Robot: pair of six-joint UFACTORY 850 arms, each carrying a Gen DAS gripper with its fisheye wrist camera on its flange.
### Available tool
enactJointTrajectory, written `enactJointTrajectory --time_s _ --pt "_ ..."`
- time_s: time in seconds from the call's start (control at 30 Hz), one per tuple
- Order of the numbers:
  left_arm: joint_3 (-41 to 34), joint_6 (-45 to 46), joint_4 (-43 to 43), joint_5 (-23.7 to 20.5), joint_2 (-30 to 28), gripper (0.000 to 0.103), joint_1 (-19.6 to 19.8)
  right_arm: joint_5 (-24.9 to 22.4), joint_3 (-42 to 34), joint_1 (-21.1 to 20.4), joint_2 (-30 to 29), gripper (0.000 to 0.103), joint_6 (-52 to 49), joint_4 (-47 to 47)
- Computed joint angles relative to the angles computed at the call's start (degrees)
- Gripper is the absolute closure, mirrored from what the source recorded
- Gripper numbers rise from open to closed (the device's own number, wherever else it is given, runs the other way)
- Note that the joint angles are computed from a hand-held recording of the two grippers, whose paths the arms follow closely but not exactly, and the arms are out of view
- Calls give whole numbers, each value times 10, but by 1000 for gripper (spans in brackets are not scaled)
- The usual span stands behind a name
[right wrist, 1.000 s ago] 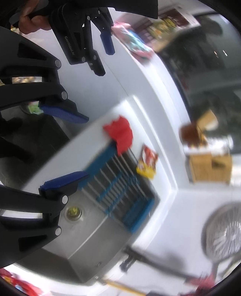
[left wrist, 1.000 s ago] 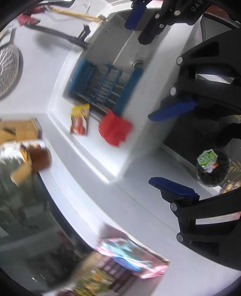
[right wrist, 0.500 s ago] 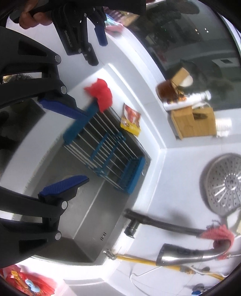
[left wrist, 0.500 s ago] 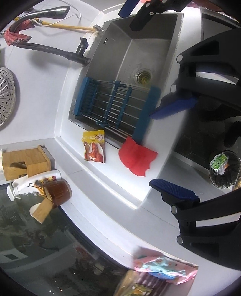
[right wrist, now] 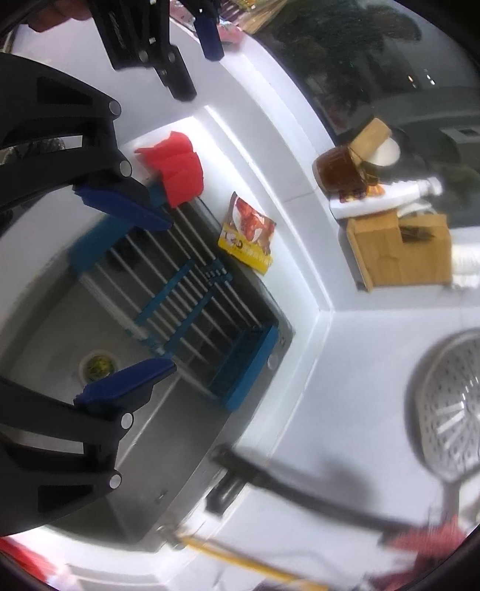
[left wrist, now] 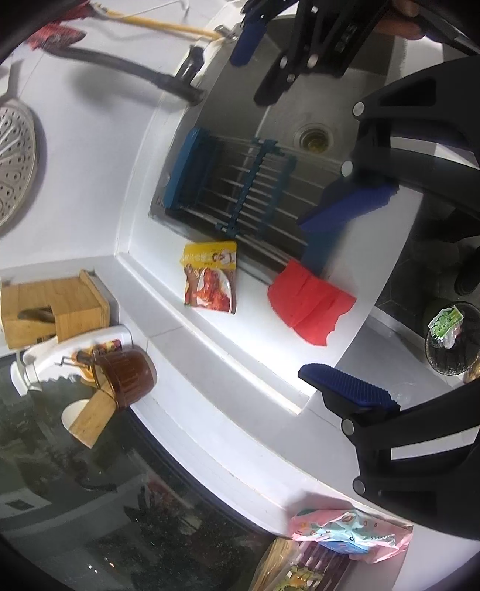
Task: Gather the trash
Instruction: 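Swing both tools from the bin toward the sink counter, then lower the right tool onto the yellow chicken sauce packet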
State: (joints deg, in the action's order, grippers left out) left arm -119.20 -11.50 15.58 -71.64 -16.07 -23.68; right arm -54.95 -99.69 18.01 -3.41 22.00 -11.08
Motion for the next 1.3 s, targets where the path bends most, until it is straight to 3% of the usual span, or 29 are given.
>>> enactJointTrajectory --time_s 0.2,0.53,0.9,1.2,1.3 --pt "-30 -15 18 -17 -30 29 20 2 -56 -38 -78 33 -98 125" --pt "-48 -43 41 -38 -56 29 48 -9 -129 -72 -184 34 -188 257" --pt "-53 -64 57 -54 -73 29 73 -71 -246 -87 -302 38 -197 293" --pt "-64 -60 58 -58 -85 29 80 -110 -310 -92 -354 38 -188 324" --pt "-63 -58 59 -57 -85 29 81 -130 -326 -95 -371 49 -178 343"
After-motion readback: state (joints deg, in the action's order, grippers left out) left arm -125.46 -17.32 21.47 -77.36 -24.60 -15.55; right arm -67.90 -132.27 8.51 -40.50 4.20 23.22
